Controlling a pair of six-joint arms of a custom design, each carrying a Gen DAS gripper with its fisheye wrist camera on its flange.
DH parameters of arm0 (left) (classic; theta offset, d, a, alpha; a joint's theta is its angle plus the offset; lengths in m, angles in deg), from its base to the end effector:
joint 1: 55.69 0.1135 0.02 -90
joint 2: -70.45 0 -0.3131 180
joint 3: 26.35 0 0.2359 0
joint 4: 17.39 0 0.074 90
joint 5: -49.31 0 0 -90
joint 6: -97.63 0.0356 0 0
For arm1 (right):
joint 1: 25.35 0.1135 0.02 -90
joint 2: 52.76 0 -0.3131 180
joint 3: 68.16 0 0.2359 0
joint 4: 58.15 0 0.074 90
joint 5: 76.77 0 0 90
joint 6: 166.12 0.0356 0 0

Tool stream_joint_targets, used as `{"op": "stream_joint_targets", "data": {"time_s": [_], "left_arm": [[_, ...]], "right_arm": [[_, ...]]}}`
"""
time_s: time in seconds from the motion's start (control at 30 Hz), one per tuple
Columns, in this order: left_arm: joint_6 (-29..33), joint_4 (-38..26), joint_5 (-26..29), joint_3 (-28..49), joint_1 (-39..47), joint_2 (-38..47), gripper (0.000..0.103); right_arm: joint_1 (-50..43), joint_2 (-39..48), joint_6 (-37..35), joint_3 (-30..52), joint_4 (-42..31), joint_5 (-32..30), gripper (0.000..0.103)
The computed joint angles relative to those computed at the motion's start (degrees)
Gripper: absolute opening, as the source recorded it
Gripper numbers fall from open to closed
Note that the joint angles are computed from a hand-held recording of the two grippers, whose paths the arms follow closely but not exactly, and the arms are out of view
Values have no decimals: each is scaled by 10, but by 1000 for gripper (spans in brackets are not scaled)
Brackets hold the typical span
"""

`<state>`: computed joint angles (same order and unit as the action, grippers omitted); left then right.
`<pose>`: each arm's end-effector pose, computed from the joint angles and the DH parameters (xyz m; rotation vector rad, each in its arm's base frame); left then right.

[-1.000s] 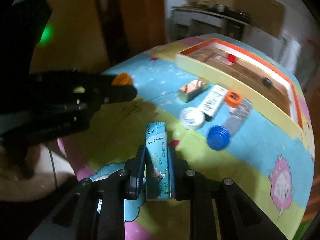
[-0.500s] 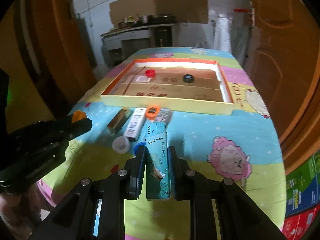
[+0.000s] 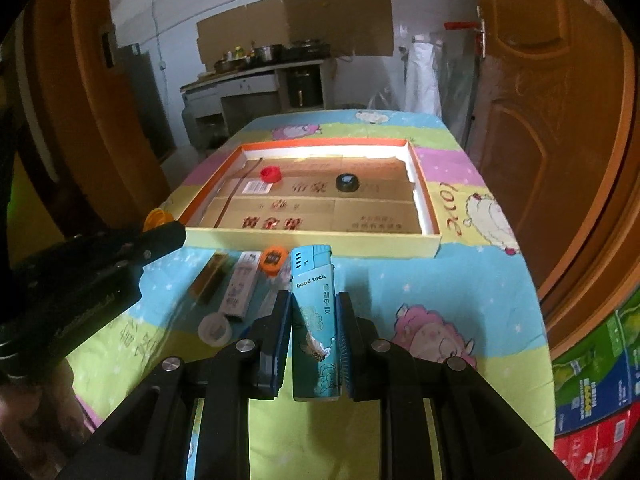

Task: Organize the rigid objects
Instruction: 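Carry the teal tube box with the right tool while the left tool carries the orange cap to the tray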

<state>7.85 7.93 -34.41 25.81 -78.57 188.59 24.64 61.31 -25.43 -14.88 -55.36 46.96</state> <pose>0.3179 -0.1384 0.1028 0.5165 2.2385 -0.3308 0.2194 0.2306 0.1056 0.2182 2.3444 0.0640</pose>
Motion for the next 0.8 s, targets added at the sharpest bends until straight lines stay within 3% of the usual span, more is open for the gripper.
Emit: {"op": "stream_joint_targets", "data": {"time_s": [0.8], "left_arm": [[-6, -137, -22, 212, 5, 84, 30]], "right_arm": [[-133, 41, -136, 79, 44, -100, 23]]}}
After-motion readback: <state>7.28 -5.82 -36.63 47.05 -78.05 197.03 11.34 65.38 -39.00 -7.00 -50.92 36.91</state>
